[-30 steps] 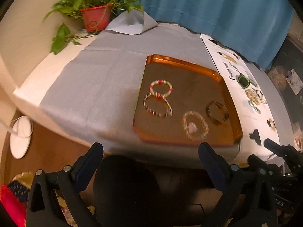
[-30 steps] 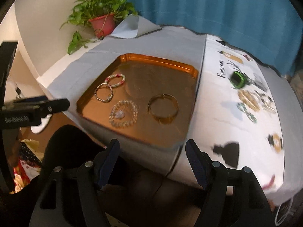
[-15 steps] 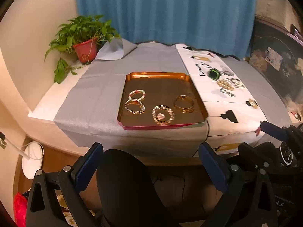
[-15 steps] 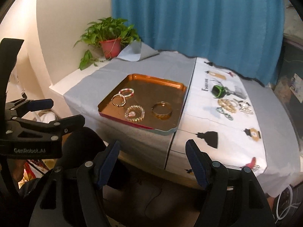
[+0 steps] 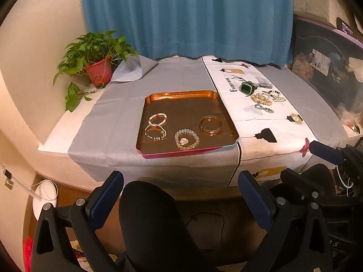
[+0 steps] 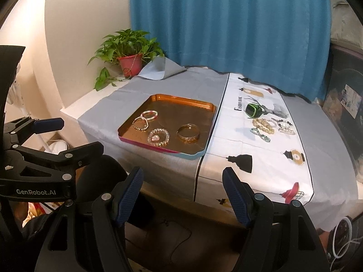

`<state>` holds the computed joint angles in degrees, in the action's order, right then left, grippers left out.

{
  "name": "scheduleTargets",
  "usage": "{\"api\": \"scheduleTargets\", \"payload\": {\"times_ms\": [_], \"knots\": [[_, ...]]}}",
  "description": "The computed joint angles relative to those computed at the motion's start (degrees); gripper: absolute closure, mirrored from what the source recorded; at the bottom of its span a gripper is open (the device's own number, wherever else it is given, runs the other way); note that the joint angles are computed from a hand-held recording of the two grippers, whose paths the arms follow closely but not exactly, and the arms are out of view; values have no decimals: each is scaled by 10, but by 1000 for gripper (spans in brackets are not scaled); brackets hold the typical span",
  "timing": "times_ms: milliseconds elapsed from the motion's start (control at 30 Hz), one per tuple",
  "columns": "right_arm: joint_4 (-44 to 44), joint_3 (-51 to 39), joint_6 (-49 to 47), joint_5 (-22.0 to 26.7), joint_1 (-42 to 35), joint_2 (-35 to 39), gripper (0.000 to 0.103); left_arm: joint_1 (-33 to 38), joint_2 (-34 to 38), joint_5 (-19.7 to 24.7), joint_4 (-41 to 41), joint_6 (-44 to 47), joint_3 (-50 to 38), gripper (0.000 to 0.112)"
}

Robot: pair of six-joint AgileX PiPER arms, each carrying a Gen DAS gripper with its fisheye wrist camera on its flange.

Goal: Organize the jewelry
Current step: 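Withdraw both open grippers up and away from the tray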

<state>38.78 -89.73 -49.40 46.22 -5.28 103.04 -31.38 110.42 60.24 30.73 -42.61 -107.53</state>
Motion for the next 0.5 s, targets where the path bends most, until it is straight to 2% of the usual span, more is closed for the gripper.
{"api": "scheduleTargets", "payload": {"times_ms": [500], "knots": [[-14,-18,21,9,-7,31,30,5,36,13,-16,22,-33,12]]}}
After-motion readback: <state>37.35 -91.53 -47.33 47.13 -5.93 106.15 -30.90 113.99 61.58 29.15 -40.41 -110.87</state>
